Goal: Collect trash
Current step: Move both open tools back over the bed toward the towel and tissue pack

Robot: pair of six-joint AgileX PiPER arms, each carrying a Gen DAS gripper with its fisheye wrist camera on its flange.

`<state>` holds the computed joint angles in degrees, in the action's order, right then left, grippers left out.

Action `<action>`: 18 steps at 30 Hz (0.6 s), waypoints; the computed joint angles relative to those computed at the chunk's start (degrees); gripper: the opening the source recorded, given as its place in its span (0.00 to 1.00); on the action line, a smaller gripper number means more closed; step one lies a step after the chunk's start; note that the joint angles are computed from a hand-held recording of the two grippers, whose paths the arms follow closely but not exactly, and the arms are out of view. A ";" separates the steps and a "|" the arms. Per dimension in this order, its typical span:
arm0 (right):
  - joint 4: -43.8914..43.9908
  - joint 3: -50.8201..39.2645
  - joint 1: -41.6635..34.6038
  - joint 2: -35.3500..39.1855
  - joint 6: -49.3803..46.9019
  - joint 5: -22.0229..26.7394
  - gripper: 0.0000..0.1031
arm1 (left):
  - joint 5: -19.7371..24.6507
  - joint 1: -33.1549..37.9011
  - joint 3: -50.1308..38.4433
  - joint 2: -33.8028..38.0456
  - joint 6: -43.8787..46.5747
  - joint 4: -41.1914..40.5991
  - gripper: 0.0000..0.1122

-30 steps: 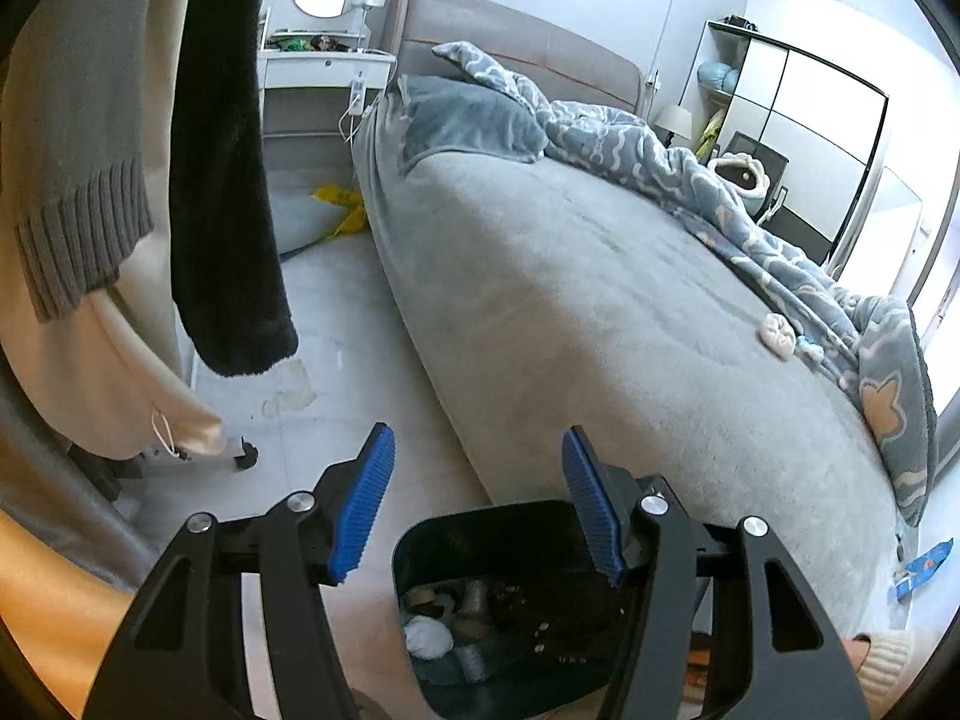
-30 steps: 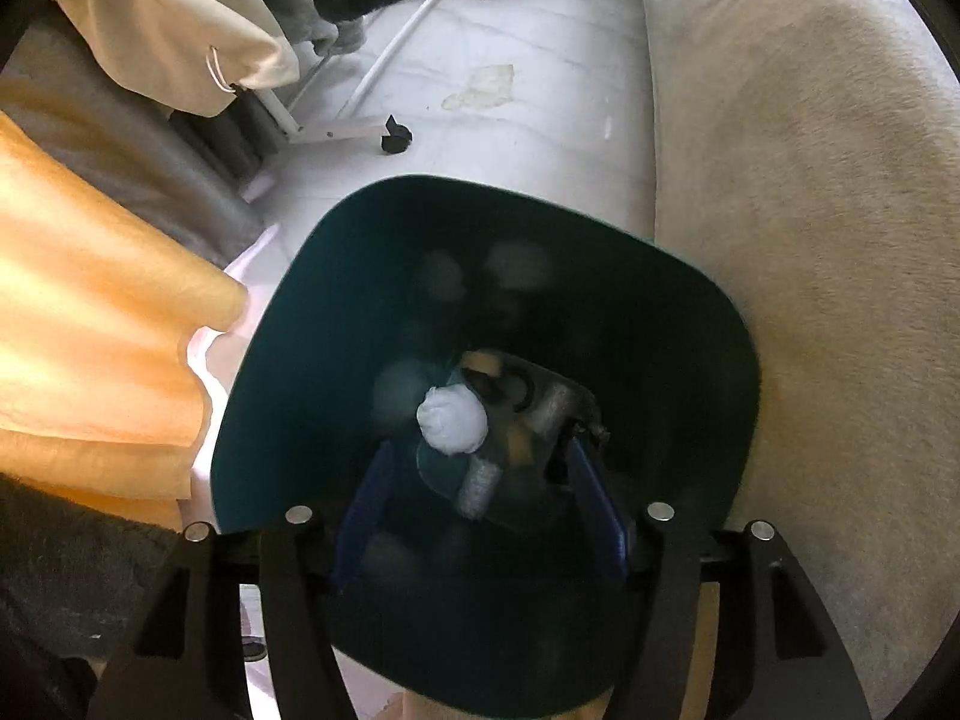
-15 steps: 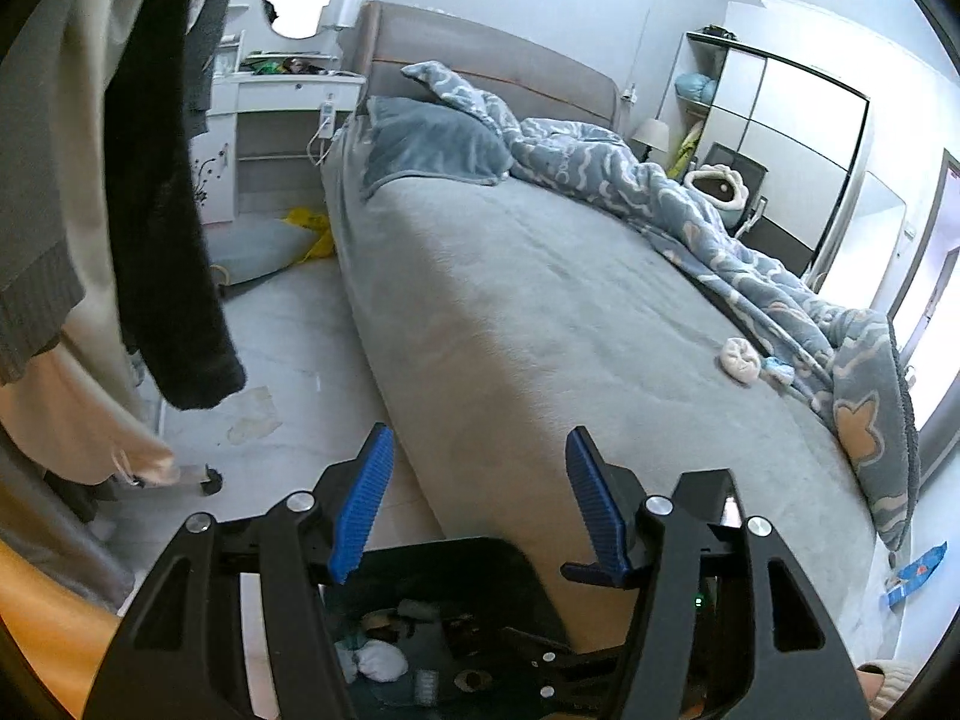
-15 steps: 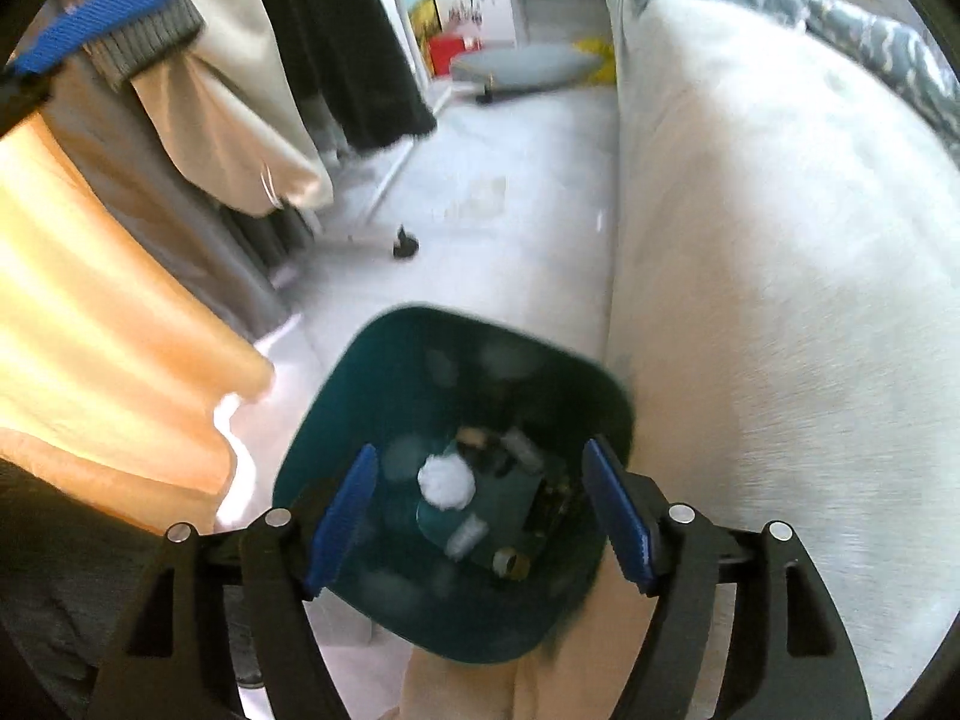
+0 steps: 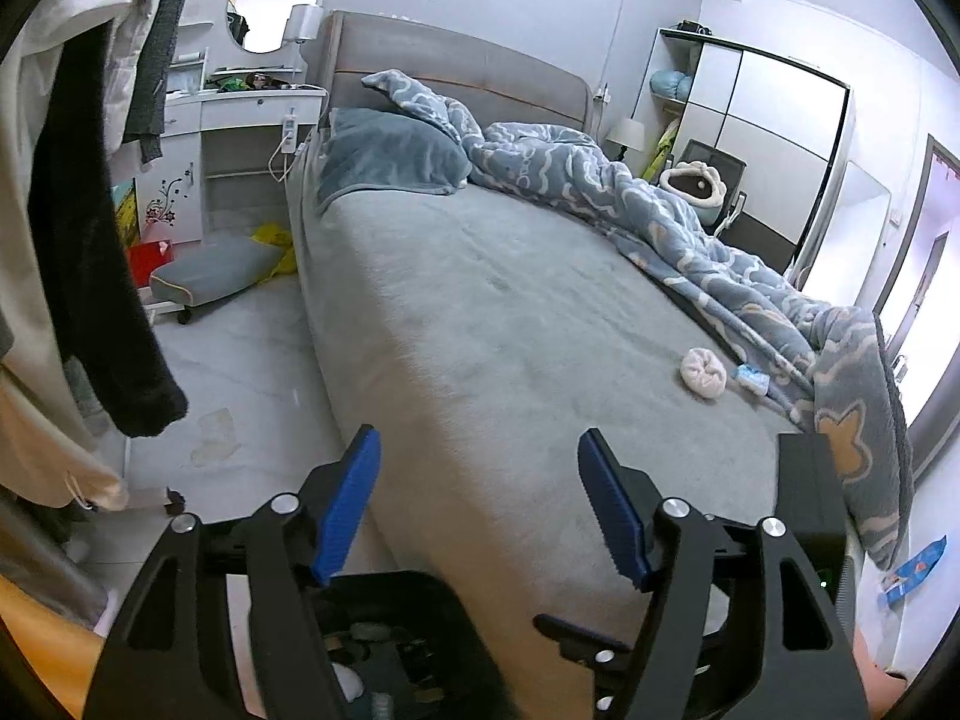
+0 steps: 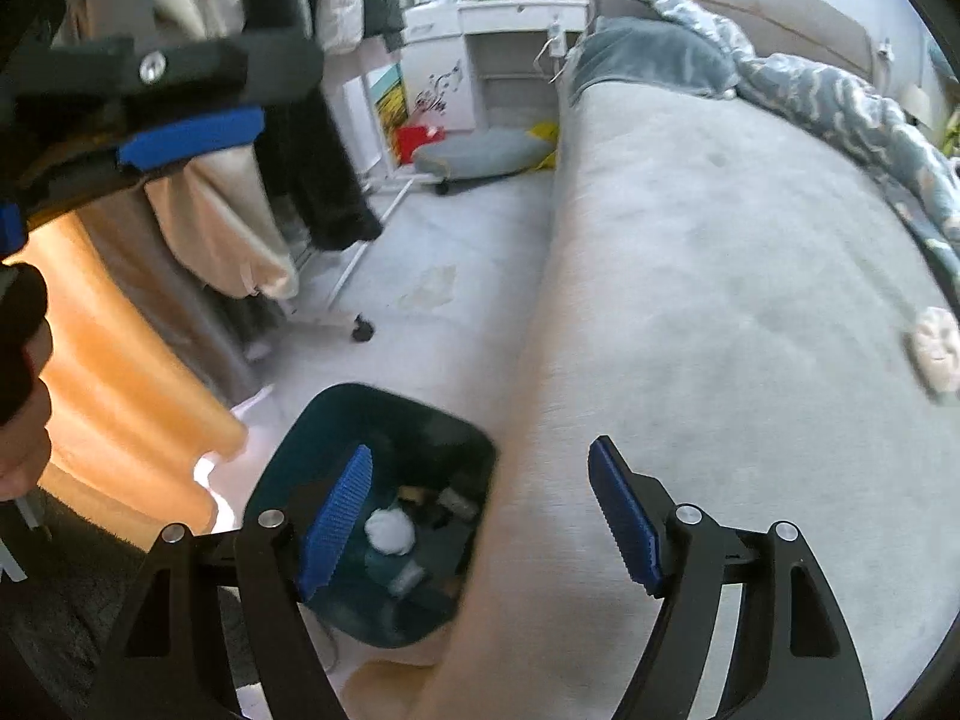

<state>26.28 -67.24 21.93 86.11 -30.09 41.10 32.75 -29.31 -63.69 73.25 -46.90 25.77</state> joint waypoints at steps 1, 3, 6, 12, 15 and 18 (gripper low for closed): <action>0.72 -0.41 -1.85 -0.21 -1.65 0.52 0.74 | 0.10 -0.58 -0.65 0.73 -0.81 0.66 0.65; 1.04 -0.39 -3.63 -0.54 -3.13 0.46 0.74 | 0.38 -1.77 -2.55 2.74 -2.45 2.03 0.67; 2.55 -1.43 -7.68 -0.50 -6.42 1.34 0.75 | 0.70 -3.08 -5.39 5.78 -3.50 2.92 0.68; 5.46 -4.08 -15.45 0.96 -12.80 3.12 0.75 | 1.55 -5.81 -11.97 12.87 -6.11 5.15 0.71; 7.21 -6.59 -18.99 2.53 -15.62 4.48 0.75 | 1.44 -6.44 -14.88 15.89 -6.24 5.19 0.74; 8.21 -8.90 -21.40 4.16 -17.40 5.27 0.75 | 1.57 -6.82 -18.10 19.05 -5.83 4.87 0.75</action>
<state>34.50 -76.14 0.54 90.26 -47.49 46.37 34.33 -36.13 -81.79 92.30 -52.73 30.65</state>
